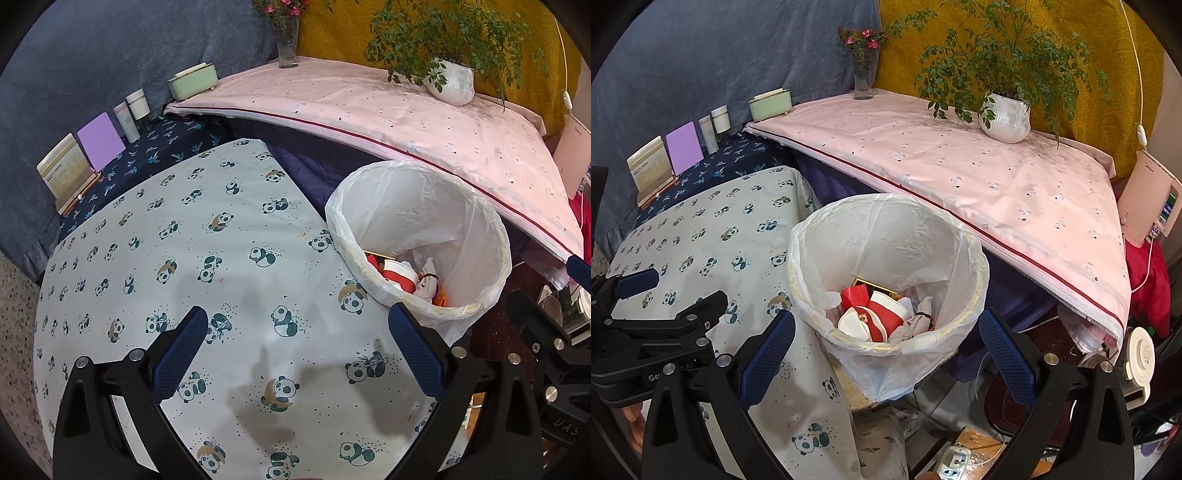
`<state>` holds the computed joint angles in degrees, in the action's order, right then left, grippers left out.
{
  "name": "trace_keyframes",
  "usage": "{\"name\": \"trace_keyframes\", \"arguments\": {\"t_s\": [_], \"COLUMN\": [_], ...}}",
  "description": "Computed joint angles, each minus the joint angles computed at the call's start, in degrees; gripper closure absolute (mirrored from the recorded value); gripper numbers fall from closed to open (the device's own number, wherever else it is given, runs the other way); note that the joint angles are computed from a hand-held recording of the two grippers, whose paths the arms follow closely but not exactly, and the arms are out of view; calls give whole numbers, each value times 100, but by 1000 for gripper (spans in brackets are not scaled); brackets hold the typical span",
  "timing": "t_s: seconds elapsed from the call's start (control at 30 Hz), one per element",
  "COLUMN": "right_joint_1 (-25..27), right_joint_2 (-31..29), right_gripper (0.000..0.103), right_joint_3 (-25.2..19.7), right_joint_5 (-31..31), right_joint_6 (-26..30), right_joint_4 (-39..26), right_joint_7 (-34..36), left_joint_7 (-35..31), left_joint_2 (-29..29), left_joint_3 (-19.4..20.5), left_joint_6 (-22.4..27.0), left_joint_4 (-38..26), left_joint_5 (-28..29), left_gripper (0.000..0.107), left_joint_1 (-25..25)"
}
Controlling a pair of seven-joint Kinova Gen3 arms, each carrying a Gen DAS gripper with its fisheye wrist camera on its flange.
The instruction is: Collect trash
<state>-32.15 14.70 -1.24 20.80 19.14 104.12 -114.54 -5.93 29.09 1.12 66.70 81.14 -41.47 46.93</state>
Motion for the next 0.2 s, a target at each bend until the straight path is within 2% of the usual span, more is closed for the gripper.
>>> {"name": "trace_keyframes", "arguments": {"t_s": [0.2], "right_joint_1": [-12], "right_joint_2": [-10], "right_gripper": [7], "right_joint_3": [3], "right_joint_5": [25], "right_joint_6": [-4], "right_joint_4": [13], "right_joint_7": [-15], "left_joint_7": [-26], "left_joint_2": [-18], "left_joint_3": [17], "left_joint_6": [-38], "left_joint_4": [40], "left_joint_5": [-31], "left_gripper": [14], "left_joint_1": [6]}}
